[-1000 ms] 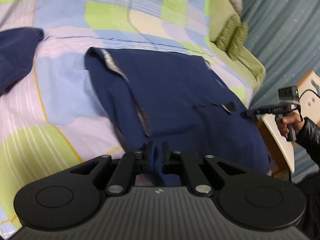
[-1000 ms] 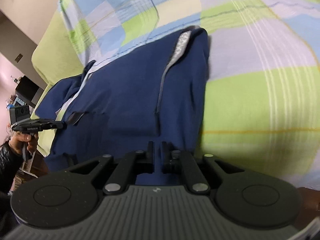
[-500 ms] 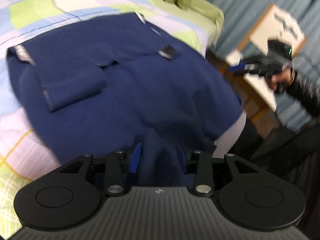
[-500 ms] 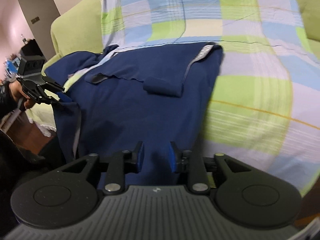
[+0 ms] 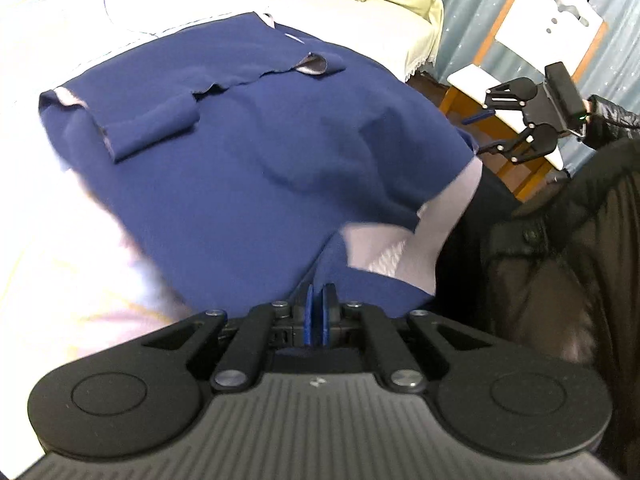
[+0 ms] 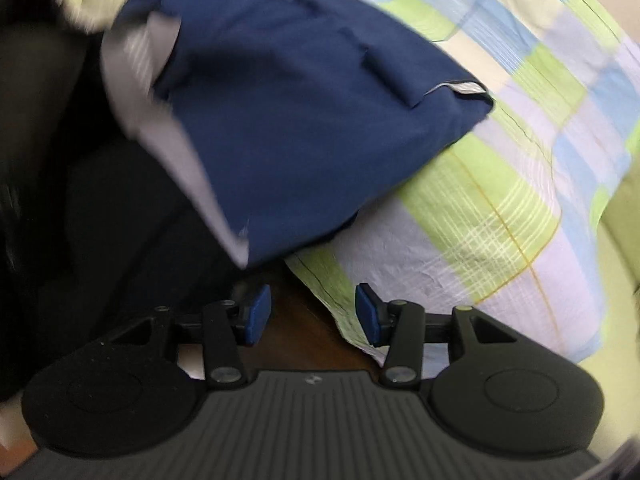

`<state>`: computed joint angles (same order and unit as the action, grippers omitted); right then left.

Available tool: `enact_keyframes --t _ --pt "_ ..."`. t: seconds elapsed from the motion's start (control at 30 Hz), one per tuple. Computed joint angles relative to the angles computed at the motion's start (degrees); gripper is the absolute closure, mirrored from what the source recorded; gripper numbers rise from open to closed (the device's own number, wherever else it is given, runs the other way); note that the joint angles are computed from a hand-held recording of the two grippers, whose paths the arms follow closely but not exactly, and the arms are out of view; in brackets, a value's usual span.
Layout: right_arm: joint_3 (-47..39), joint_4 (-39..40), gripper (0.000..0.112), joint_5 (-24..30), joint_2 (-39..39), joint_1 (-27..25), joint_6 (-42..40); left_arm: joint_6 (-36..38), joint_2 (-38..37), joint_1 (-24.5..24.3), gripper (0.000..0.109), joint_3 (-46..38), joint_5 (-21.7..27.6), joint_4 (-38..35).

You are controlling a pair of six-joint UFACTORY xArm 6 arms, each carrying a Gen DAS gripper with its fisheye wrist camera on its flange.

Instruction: Fold clothes

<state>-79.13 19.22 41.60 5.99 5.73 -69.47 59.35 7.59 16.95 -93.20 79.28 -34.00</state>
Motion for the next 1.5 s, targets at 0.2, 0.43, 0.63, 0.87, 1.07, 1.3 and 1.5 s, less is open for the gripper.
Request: enact_keyframes --t 0.2,0.43,0.63,0.87,1.07,1.3,1.5 --pt "4.0 5.8 0.06 -7.4 -0.9 1.6 -8.2 -1.2 -3.1 0.5 0.108 3.2 -0.5 2.1" --pt "8.4 9.8 0.06 -13.2 -3.3 3.1 -18.3 -1.0 -5.4 0.7 0.108 6.3 -1.9 3.5" --pt "10.8 8.9 0.06 -16.5 -4.0 4.5 -23.8 -1.6 -6.7 -0.6 0.107 10.0 -5.6 4.2" --pt "6.1 -0.3 0.06 -11.8 -3.0 2.2 -10.1 -1.4 -7.4 1.1 0.101 8.7 -4.2 -1.2" --pt "1.6 10.5 0.06 -7.6 -3.2 3.1 -10.7 2.4 -7.8 1.3 0.097 6.3 -0.2 -3.1" --pt "-1.7 18.1 0.06 -1.5 -1.3 5.2 -12.3 1.8 -10.5 2.8 0.094 8.4 -0.2 0.5" --pt "-1.4 16.4 0.065 -2.7 0.8 8.6 -13.2 4.1 -15.0 -3.5 0.06 19.4 -16.1 -3.2"
